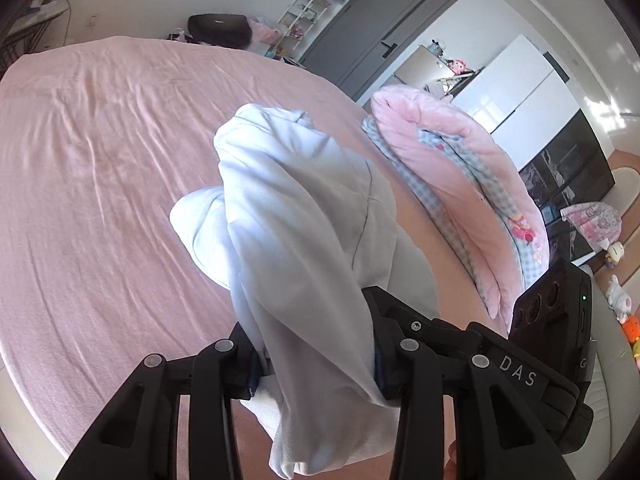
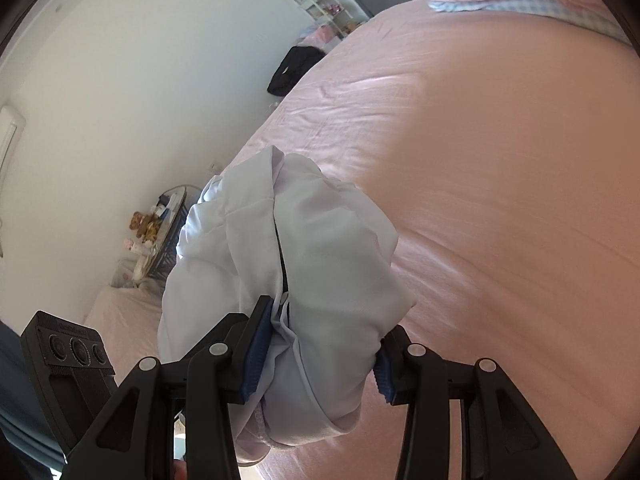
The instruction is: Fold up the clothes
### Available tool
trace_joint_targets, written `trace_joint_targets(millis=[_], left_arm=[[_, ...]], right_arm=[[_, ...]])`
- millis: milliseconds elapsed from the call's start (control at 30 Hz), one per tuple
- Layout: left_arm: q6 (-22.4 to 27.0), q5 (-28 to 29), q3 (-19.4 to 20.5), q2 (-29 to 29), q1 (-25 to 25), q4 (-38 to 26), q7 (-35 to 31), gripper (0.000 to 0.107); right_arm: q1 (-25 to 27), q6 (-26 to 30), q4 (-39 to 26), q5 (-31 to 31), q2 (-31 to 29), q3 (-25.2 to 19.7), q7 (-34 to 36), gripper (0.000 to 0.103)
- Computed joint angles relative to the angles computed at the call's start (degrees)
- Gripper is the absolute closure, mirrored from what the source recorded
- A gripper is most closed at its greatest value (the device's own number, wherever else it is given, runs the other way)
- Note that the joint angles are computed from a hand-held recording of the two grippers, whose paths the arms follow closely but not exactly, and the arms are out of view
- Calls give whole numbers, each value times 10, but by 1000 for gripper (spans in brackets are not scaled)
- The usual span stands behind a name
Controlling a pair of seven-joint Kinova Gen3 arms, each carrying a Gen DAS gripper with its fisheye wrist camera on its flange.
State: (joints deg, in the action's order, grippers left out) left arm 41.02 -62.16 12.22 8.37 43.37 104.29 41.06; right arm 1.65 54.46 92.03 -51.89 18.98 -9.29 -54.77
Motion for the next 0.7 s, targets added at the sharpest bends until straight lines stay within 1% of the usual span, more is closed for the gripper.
trace_joint_targets(millis=[33,167,333,433,500,533,600,700], left_arm=[[7,-6,-2,-5,3,7,20,72],[43,-33,6,-17,4,31,93,72],[77,-53,17,-13,-1,44,158,72],[103,-79,21,-5,7,56,214,72],[119,-89,23,2,13,58,239,72],[133,-89,25,6,19,57,250,72],[145,-85,27,14,25,51,261,72],[149,-75,25,27,34,42,272,72]], right_arm=[[-15,6,-19,13,7,3,-10,59],[-41,26,-51,55,16,-11,-23,59],[-63,52,-75,92,27,-21,-12,59],[-79,65,-110,114,49,-26,-8,59],[-87,76,-129,129,60,-30,-1,59],[-91,81,-139,136,66,-32,3,59],[-91,88,-147,143,73,-35,13,59],[-93,89,-139,157,67,-31,15,59]])
